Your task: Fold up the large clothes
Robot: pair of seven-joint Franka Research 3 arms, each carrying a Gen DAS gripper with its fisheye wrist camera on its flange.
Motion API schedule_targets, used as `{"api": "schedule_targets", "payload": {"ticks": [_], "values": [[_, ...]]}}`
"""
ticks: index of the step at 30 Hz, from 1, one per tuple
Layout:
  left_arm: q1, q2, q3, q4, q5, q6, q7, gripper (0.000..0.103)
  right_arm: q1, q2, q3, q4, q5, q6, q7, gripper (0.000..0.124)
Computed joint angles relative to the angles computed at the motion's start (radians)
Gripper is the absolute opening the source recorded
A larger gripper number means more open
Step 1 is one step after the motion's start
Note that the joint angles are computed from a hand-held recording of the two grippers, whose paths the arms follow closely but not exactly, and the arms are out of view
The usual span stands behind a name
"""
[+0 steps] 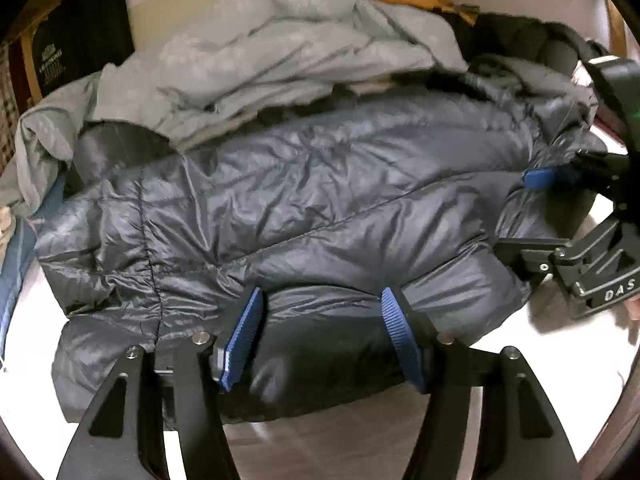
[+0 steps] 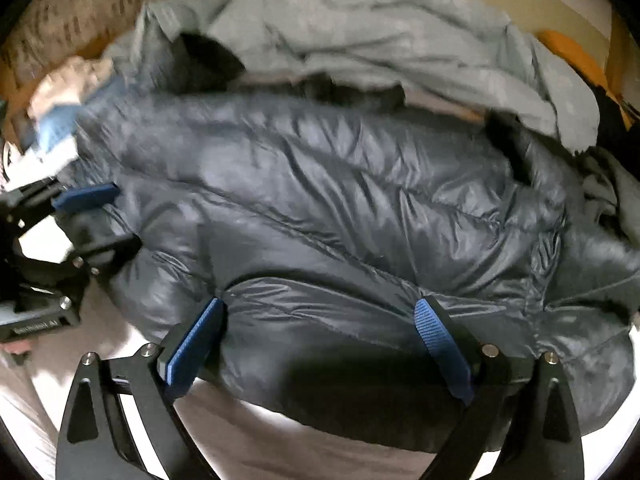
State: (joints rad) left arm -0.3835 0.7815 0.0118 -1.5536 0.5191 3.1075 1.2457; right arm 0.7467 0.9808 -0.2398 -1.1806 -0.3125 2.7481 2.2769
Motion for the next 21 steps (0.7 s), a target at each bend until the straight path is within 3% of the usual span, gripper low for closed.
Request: {"api": "schedule_targets", "payload": {"ticks": [5,11,15,18,21], "values": [[-0.061,0.006,0.071,0.005,0.025,-0.002,-0.05,0.062,0.002,0.009,-0.001,0.009,-0.009,-0.009,-0.009,0.1],[0.021,-0.003,-0.02,-0.012,0.006,0.024,-0.008,0.062,0.0,-0.026,-0.009,-0.049,0.004,0.056,0.01,0.099],[0.029,-0.007,-0.029,-0.015,-0.015,0.027,0.008,0.062,0.07,-0.074,-0.119,-0.145,-0.021,0.154,0.12,0.099],[0.006,-0.008,-0.002,-0.018,-0.016,0.037,0.0,0.062,0.18,-0.097,-0.29,-0.225,-0.064,0.227,0.258,0.099],[0.015,-0.016,-0.006,-0.035,-0.019,0.077,0.004,0.06,0.243,-0.106,-0.39,-0.273,-0.074,0.246,0.335,0.099]]}}
